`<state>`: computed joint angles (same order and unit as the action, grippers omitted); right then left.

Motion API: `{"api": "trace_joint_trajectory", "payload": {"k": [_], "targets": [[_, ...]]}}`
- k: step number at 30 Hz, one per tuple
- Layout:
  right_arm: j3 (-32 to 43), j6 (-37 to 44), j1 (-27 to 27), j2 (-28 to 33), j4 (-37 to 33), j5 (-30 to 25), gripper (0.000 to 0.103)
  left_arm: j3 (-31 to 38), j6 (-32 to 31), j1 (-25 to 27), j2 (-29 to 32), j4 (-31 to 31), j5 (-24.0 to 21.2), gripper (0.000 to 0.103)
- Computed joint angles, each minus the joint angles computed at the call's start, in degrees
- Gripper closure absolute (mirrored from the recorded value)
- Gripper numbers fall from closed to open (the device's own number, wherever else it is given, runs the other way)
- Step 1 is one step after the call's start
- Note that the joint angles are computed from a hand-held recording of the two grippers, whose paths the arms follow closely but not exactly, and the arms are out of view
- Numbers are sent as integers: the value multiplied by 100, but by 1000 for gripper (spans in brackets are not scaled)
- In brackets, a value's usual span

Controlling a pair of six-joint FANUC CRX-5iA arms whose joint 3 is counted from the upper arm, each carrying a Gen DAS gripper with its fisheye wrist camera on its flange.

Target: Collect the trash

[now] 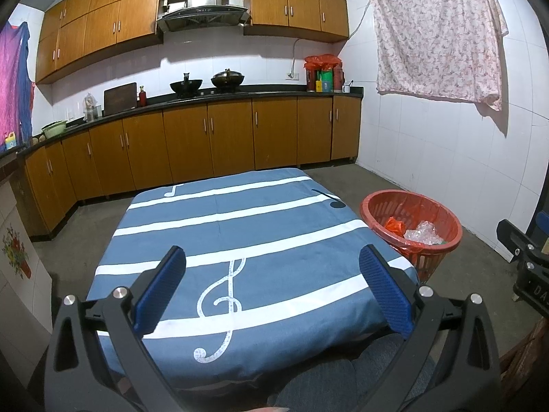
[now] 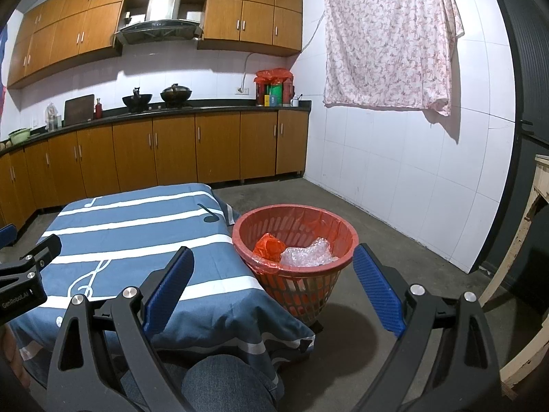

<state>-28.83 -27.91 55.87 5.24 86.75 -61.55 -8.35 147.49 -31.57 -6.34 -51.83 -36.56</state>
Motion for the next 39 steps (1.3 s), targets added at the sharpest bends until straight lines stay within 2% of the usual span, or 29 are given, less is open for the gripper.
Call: {"api": "trace_joint_trajectory", "payload": {"k": [39], "targets": [[-87,-6,-54,-73,21,64,10,-16,106,-75,10,-32,-60,4]]}}
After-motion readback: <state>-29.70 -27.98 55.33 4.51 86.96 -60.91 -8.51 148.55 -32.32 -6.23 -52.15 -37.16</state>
